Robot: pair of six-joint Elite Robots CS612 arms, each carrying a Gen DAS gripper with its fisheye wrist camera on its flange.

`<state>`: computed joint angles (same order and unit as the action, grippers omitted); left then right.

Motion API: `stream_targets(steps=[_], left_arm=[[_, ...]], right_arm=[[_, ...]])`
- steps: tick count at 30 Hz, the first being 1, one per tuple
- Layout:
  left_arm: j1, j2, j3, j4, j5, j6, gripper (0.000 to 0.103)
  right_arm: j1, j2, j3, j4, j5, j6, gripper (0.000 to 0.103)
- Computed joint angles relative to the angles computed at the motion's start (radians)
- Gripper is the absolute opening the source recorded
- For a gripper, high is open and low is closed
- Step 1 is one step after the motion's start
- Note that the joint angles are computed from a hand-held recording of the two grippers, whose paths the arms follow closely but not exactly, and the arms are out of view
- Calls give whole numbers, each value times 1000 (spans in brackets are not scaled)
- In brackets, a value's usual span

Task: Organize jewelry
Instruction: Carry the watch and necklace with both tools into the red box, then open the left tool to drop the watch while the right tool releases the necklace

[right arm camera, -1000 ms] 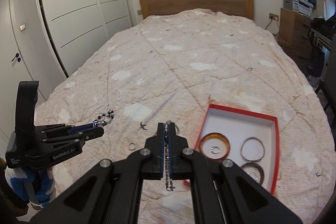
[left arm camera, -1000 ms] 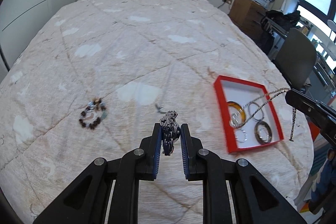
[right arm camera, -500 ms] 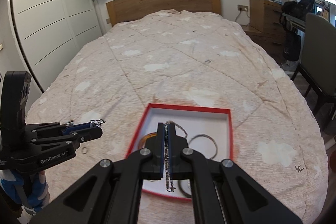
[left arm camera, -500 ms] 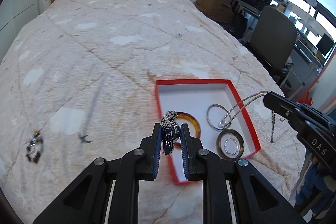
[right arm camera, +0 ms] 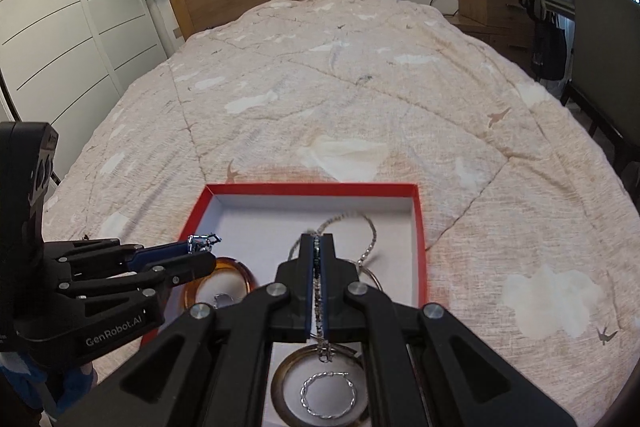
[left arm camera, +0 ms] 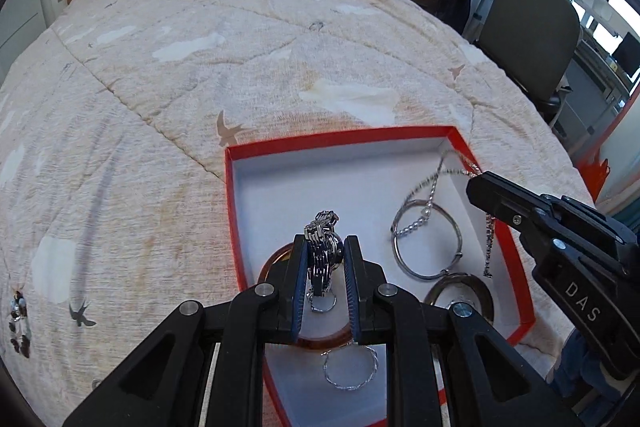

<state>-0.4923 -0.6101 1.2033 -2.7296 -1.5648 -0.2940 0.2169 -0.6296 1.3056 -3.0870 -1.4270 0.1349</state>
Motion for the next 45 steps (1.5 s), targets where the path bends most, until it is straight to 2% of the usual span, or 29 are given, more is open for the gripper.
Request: stream_targets(steps=[6,19,23,26,30,37,39,41,45], left_arm=[[3,18,-11,29,-9,-17,17],[5,27,-17,32,-21,-54,20],[6,21,-7,19,-20,-55,31],[8,15,1,13,-22,-61,35],[8,5,14,7,-25,-56,36],[8,-32,63,-29,-21,-64,38],[8,-47,82,-44,-16,-68,40],[5,-67,107,-63,-2,-71,45],[1,-116,176,-116,30,-90,46]], right_arm=[[-2,21,-17,38,2,14,3],[-3,29,-24,108,-8,33,4],[-2,25,-20,113,-22,37,4],[0,21,-15,117,-36,42,4],[0,12,-5,118,-52,47,6],[0,-21,36,94,-78,56,14],[1,-35,51,80,-84,65,23],[3,-52,73,61,-91,69,25],[14,-87,114,38,-104,65,26]])
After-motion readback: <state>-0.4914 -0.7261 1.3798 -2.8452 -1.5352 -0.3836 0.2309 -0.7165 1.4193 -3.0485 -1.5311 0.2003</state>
